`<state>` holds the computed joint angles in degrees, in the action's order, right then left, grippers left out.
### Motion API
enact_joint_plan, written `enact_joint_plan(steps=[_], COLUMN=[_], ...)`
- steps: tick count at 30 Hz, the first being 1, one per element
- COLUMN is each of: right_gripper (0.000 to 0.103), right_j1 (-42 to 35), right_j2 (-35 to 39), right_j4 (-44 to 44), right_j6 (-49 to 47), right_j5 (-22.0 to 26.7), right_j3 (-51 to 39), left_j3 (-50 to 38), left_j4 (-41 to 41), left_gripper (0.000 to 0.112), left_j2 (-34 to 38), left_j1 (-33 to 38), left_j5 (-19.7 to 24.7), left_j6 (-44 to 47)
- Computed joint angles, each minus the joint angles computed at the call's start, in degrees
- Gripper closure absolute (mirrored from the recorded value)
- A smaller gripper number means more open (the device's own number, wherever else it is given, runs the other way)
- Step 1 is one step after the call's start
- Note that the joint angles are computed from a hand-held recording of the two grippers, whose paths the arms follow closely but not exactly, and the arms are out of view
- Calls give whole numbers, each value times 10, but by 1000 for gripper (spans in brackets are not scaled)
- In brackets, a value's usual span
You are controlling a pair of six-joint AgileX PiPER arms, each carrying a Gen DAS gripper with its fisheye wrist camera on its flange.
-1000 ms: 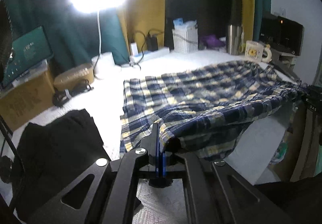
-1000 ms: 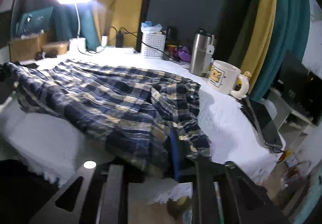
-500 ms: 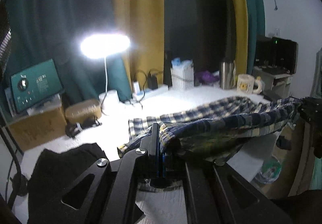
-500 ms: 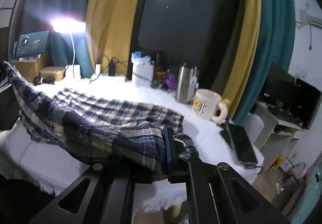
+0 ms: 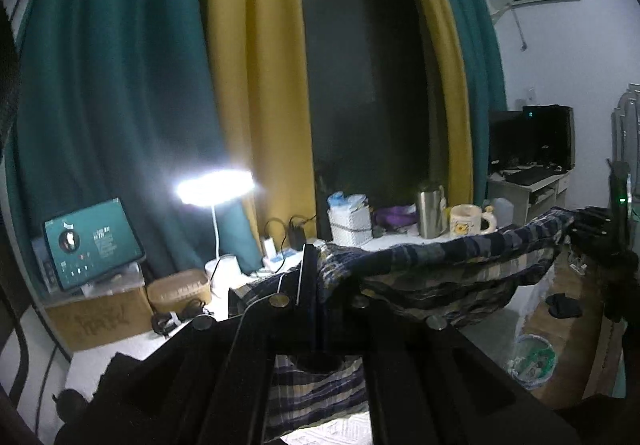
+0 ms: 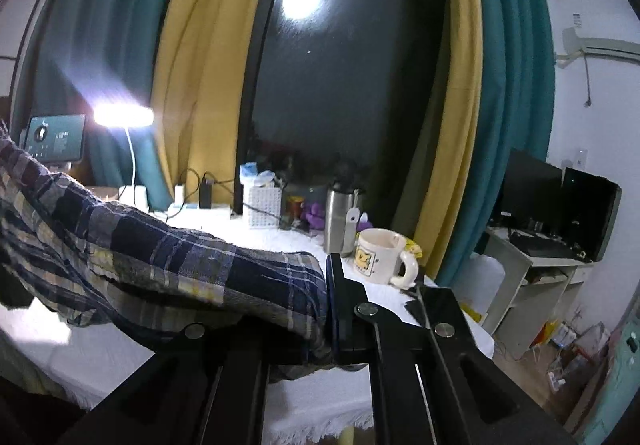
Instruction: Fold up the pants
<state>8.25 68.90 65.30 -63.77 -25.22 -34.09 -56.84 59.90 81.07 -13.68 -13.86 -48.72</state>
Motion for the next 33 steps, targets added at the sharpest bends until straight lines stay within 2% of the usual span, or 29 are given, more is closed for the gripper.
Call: enact_joint_plan(steps=[3,11,18,24,33], right_gripper=[96,96,96,96,96], right_j1=[-2,0,-19,-48,-65], right_j2=[-23,-66,-39,13,93], right_j4=[0,18,11,-4,19], right_j6=[2,-16,-5,3,-28], right_j5=[-2,3,14,38,67], right_j3=[12,42,26,-11,-87], left_j3=[18,41,17,-20,-107], left_j4=[-29,32,95,164,363], left_gripper=[112,111,112,112,111], left_j2=[-29,-49,-15,37,118], left_j1=[-11,-12,-24,-26,-11], left_j5=[10,28,42,50,44], left_j6=[40,-13,-78,-153,-371])
